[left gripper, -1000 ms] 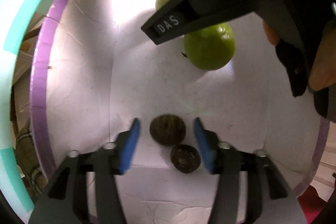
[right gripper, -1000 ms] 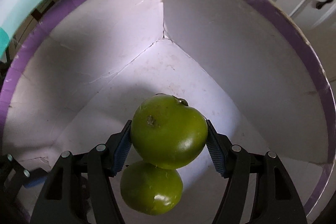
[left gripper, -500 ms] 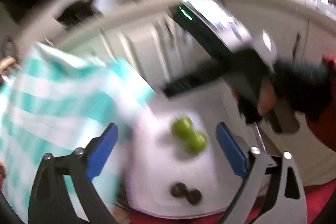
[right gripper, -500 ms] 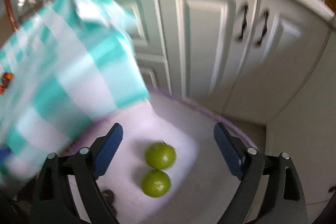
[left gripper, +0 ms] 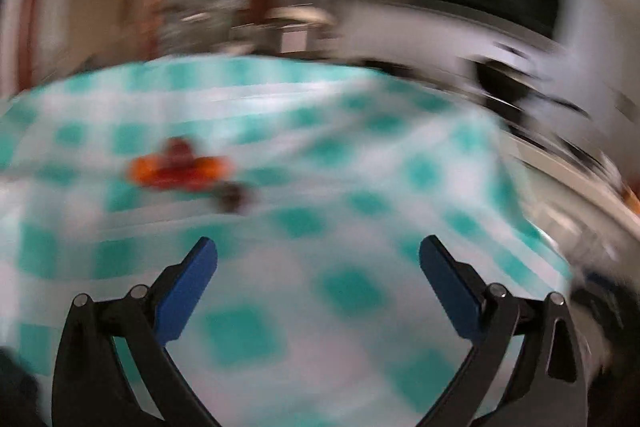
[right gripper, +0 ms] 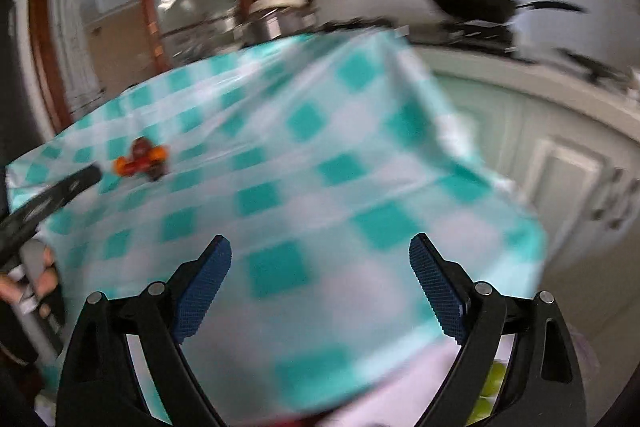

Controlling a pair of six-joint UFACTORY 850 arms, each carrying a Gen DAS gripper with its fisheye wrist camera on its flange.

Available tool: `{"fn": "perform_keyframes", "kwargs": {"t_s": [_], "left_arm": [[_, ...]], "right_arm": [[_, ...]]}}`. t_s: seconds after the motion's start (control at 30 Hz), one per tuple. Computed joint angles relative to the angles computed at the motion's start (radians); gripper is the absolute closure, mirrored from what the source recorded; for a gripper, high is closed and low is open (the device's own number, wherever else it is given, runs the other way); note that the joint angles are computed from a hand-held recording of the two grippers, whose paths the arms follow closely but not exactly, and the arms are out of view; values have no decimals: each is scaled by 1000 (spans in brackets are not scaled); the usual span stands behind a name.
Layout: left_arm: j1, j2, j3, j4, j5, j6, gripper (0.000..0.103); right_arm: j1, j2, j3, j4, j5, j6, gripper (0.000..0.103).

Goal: Organize fruits
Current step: 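Move both tools back to the remaining fruit on the table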

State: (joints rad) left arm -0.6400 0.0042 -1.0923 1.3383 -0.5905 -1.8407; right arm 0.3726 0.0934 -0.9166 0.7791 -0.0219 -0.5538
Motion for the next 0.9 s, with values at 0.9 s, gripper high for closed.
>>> {"fn": "perform_keyframes", "kwargs": {"t_s": [0.9], "left_arm": [[371,-13,76,-47,-127,-354,2]], "right_arm": [[298,-1000,-1348,-548,-535,161,17]]}}
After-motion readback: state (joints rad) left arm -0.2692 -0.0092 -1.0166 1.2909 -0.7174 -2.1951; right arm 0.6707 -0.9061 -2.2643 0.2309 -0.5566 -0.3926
